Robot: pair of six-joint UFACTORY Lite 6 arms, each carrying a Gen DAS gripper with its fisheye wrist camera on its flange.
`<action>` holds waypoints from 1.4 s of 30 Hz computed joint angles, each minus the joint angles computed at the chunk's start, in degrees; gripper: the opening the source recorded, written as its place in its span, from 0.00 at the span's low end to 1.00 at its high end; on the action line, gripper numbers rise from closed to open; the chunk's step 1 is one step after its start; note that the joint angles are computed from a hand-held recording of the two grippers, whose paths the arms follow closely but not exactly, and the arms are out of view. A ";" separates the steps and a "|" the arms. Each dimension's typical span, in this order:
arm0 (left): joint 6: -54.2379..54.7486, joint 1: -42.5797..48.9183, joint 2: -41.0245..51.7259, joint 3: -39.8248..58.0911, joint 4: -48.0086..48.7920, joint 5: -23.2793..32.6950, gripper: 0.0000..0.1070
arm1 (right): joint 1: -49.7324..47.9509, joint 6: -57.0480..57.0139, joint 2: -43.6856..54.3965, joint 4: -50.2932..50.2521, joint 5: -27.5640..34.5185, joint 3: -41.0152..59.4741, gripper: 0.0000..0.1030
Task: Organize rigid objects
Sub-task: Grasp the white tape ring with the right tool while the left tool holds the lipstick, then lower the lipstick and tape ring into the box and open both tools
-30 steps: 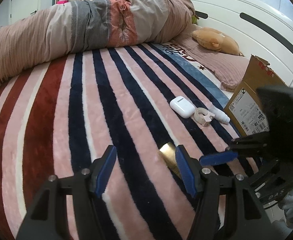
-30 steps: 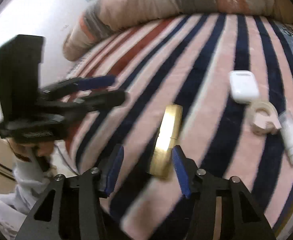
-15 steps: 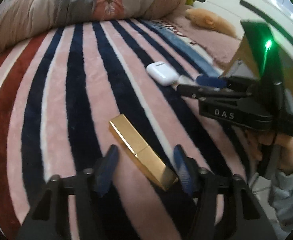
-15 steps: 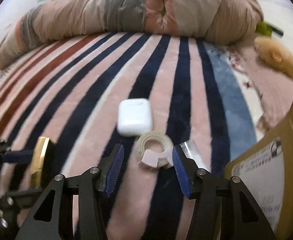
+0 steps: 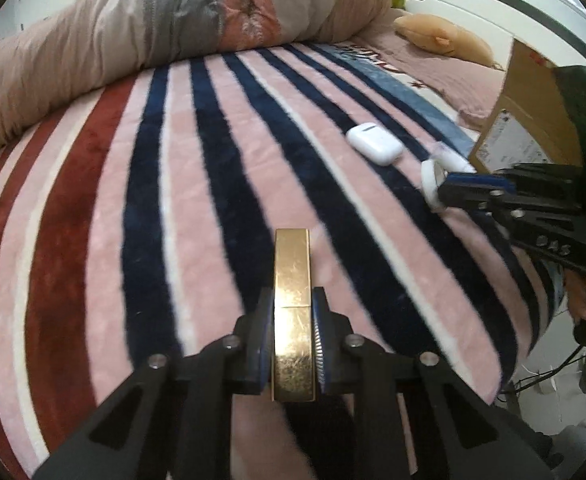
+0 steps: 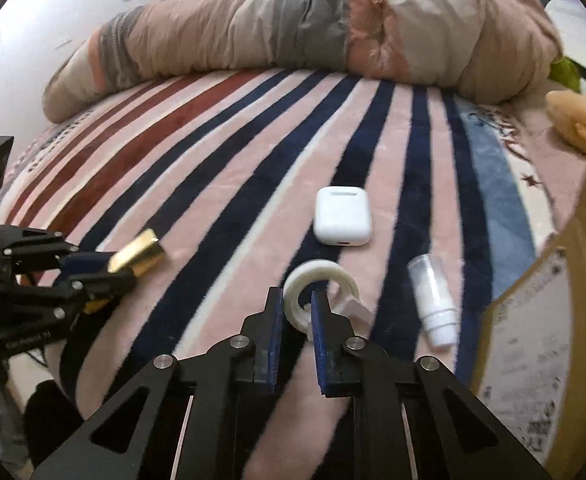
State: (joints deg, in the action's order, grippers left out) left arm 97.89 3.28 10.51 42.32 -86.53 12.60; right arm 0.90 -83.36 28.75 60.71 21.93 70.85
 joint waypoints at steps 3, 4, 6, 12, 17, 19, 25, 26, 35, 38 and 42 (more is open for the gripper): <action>3.67 0.09 1.23 0.24 -4.38 0.18 0.15 | -0.37 -4.14 -0.61 5.35 -2.36 -1.58 0.43; 5.57 -0.34 1.48 0.28 -6.54 -0.27 0.15 | -0.22 -6.61 -0.61 7.81 -3.79 -2.03 0.53; 11.84 -1.19 2.10 0.38 -13.17 -1.15 0.15 | -0.14 -5.13 2.21 5.72 -4.43 0.70 0.53; 23.12 -1.34 3.49 0.61 -25.70 -0.49 0.14 | 0.12 -1.33 10.05 3.55 -2.67 8.11 0.42; 0.29 -0.74 -3.38 -0.77 -2.70 -1.55 0.14 | 1.19 -1.74 5.54 3.89 -2.38 4.31 0.42; -11.70 -0.79 -9.37 -2.29 9.11 -1.60 0.14 | 1.14 -6.69 -1.30 7.88 -0.23 -1.26 0.42; -47.68 -3.88 -26.08 -0.85 42.77 4.59 0.14 | -1.57 -5.60 -22.69 4.20 9.30 -12.65 0.42; -53.58 -5.55 -27.49 0.36 47.67 5.67 0.14 | -3.29 -5.64 -26.34 3.98 11.66 -14.16 0.42; -97.20 -31.33 -15.84 24.84 85.83 7.58 0.14 | -28.86 -9.48 -33.59 2.97 29.49 -10.45 0.42; -98.41 -37.36 -6.37 37.15 86.13 10.11 0.14 | -35.22 -10.71 -28.85 1.39 30.99 -5.47 0.42; -96.91 -41.99 6.85 53.25 83.99 14.15 0.14 | -40.26 -12.24 -22.75 -1.19 31.79 -0.43 0.42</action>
State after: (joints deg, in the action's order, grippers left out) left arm 0.98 -38.71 17.35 95.57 -2.54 26.74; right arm -39.36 -95.60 6.00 59.52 53.72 70.41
